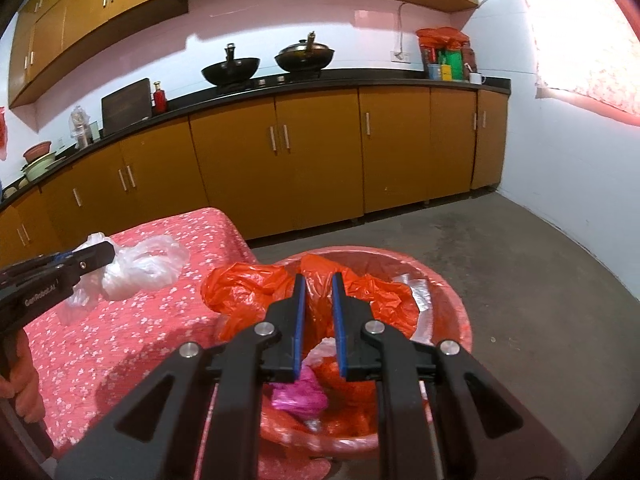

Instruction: Collect trash

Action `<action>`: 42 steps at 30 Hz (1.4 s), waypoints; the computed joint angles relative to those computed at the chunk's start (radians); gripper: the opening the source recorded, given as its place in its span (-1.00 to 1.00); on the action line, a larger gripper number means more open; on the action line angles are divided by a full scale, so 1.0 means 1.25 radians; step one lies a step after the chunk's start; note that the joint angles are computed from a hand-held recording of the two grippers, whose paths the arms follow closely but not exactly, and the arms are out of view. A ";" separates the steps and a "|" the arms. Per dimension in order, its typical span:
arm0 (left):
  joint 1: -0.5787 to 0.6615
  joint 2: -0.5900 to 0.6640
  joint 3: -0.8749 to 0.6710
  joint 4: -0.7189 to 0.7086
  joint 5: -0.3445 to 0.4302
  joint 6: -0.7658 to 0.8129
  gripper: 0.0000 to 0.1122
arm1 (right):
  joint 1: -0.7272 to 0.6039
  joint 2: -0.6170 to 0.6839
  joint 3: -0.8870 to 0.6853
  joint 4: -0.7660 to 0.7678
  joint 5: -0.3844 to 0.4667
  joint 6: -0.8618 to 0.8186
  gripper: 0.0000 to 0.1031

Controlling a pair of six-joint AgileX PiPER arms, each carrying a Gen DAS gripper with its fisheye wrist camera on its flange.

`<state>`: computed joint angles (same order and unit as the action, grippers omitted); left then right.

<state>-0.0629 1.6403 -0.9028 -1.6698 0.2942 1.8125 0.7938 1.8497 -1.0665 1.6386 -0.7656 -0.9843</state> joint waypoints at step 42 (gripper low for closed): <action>-0.139 0.147 -0.105 0.129 -0.015 -0.200 -0.26 | -0.111 -0.051 0.139 -0.148 0.027 0.215 -0.28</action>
